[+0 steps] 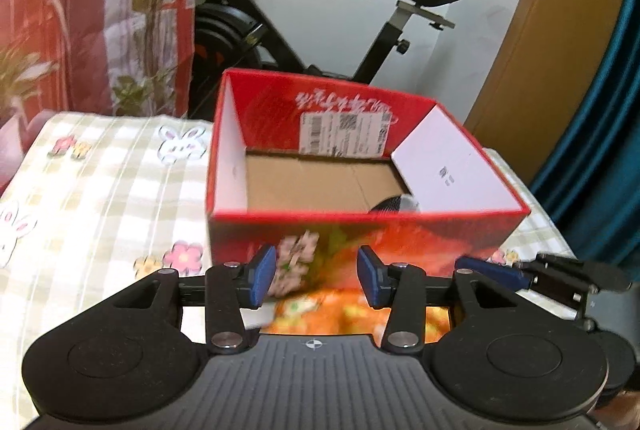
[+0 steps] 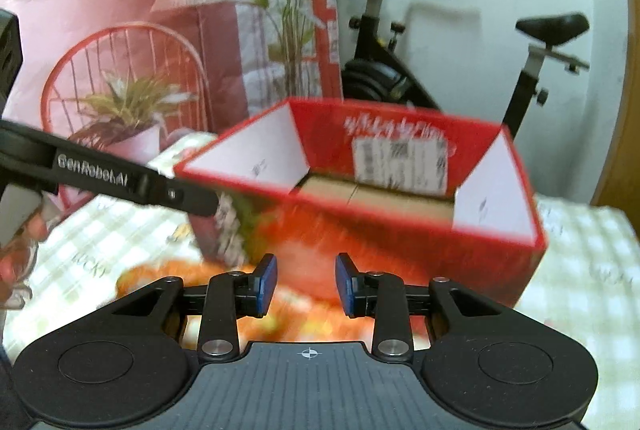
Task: Organize soft objects
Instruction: 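Move to the orange floral cloth and grasp its end with the left tool, then grasp the other end of the orange floral cloth with the right tool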
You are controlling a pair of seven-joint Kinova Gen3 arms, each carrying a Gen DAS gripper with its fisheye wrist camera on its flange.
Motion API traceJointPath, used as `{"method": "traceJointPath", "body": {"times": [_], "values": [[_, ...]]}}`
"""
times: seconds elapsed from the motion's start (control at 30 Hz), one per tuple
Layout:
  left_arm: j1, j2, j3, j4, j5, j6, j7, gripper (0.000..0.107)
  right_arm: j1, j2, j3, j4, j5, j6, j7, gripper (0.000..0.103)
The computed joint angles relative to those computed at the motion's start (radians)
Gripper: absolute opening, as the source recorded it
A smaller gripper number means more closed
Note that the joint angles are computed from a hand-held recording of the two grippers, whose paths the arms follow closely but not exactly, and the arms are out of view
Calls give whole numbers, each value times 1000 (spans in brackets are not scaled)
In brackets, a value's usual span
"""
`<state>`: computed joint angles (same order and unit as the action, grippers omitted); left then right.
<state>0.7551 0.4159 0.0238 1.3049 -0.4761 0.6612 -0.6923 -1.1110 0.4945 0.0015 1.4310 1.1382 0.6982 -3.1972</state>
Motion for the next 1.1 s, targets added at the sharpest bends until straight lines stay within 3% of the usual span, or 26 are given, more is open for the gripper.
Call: {"method": "traceJointPath", "body": {"times": [0.2,0.3,0.47,0.63,0.7,0.77,0.87,0.97,1.1], "values": [[52,-42,-33,109,-62,-41,149,47,-41,21,-6,42,-8,9,-70,30],[45,-51,-22,148,-64,-59,204,47,-62,21,4,71,40,6,-143,30],[27,-56,-18,182,-58,-66,277,47,-49,18,-14,76,53,8,-157,30],[-5,-65,-3,231,-29,-136,301,47,-39,14,-16,93,83,-11,-211,30],[2,-61,-7,240,-34,-153,303,45,-35,11,-20,100,94,-17,-228,30],[45,-63,-47,266,-82,-179,354,36,-30,7,-23,107,102,-24,-245,31],[70,-67,-71,293,-124,-210,403,30,-25,-8,-26,129,127,-32,-287,36],[80,-66,-75,300,-150,-209,425,30,-28,-18,-31,142,157,5,-339,48],[83,-59,-73,301,-168,-203,436,30,-11,-24,-52,143,143,58,-374,52]]}}
